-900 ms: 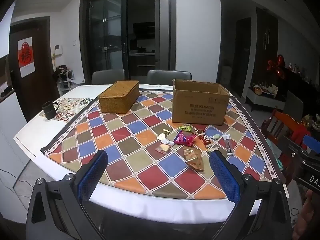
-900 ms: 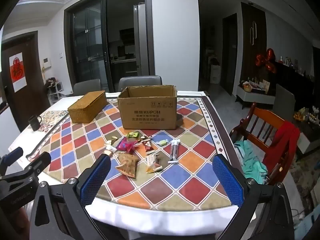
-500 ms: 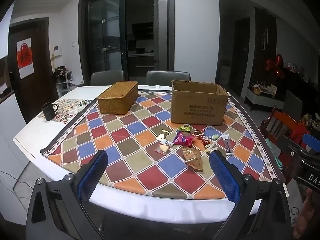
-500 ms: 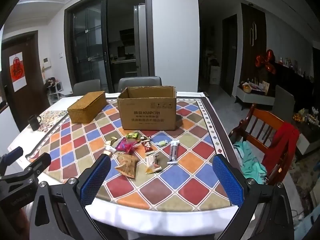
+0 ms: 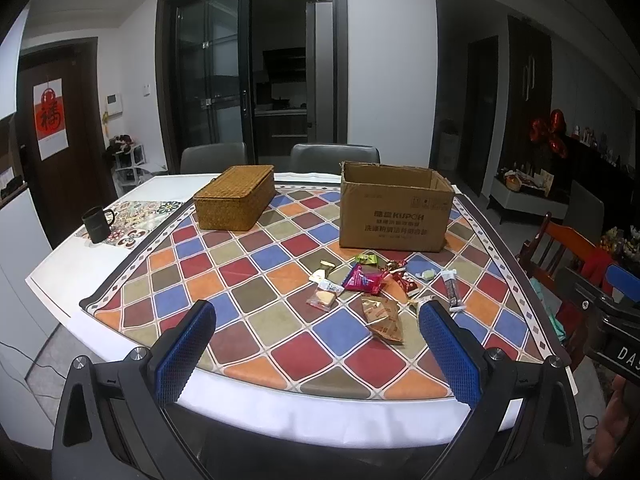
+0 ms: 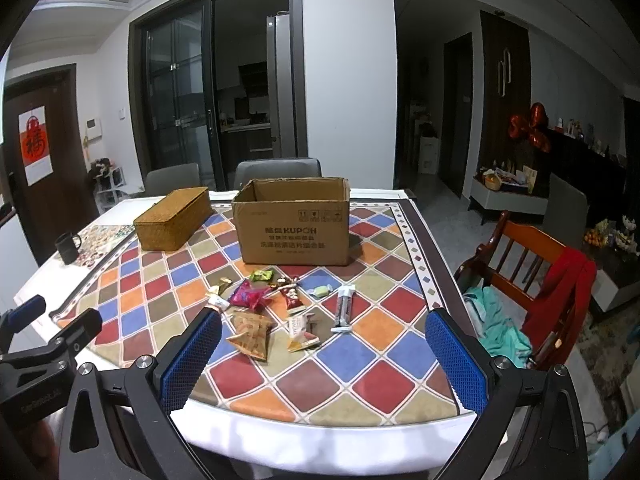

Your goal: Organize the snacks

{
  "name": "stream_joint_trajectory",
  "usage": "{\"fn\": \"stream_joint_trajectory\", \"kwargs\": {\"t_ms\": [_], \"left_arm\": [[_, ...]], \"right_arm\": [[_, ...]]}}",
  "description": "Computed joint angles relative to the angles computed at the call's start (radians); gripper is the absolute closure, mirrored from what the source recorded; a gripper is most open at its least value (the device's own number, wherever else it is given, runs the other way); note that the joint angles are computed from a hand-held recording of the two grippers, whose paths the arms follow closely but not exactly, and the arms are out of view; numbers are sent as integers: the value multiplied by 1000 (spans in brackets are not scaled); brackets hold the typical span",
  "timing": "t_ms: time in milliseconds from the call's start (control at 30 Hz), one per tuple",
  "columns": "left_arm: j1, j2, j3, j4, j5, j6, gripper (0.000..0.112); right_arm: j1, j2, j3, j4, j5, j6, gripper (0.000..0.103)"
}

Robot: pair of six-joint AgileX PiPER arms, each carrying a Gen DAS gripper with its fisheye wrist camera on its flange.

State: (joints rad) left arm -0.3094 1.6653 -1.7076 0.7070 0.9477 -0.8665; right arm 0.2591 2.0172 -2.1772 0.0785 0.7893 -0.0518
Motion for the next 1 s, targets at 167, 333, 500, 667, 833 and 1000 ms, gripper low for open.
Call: {"fn": "stream_joint_trajectory", "kwargs": {"t_ms": [167,333,500,667,833,1000], "left_arm": [[0,0,0,-1,0,-2,9],[-7,0,4,17,6,-15,9],[-10,20,-24,27,27,-15,9],[-7,43,-49,9,29,1,9],[-3,67,-82,-4,40,29,9],[10,100,-125,-20,46,60,9]], "right_arm": [[-15,-9,9,20,-10,-17,0],[-23,-16,26,39,-31,-27,0],[-21,-17,30,46,-40,-24,0],[-21,-8,26,38,-43,-30,0],[-25,31,-31,20,-22,-8,0],[-25,88,-124,12,29,7,0]]}}
